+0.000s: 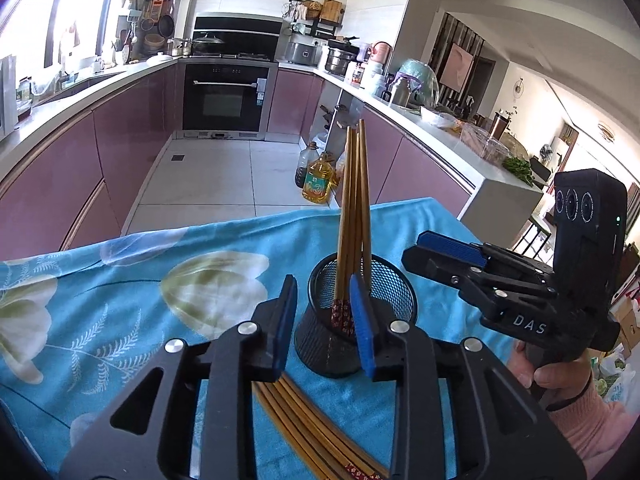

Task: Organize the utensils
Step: 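Move the right tool back toward the remaining chopsticks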

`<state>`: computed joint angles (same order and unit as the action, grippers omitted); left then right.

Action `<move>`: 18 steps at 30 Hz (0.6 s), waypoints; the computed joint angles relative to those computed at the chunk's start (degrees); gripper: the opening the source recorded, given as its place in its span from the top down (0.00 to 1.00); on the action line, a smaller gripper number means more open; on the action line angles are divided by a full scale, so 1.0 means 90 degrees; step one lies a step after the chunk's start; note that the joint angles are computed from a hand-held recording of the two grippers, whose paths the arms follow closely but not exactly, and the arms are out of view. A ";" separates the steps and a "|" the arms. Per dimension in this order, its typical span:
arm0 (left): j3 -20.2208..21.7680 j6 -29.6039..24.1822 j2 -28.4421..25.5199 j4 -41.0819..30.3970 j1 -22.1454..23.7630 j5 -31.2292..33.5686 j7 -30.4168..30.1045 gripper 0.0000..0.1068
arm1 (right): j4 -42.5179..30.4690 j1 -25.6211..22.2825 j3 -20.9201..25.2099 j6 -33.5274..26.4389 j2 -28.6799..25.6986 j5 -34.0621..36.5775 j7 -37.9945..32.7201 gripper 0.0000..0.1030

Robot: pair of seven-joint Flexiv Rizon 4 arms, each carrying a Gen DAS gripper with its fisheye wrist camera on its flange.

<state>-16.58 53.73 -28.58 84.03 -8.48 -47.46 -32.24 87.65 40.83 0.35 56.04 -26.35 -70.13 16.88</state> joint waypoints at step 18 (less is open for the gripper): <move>0.0516 0.0394 0.0761 0.1997 0.0061 -0.0279 0.0495 0.62 | -0.0348 0.0531 0.0435 0.0264 -0.0706 0.2288 -0.2522 0.54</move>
<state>-11.93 57.27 -21.73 102.00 -7.93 -49.97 -27.78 84.52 45.61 4.26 58.41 -32.70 -49.53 -5.82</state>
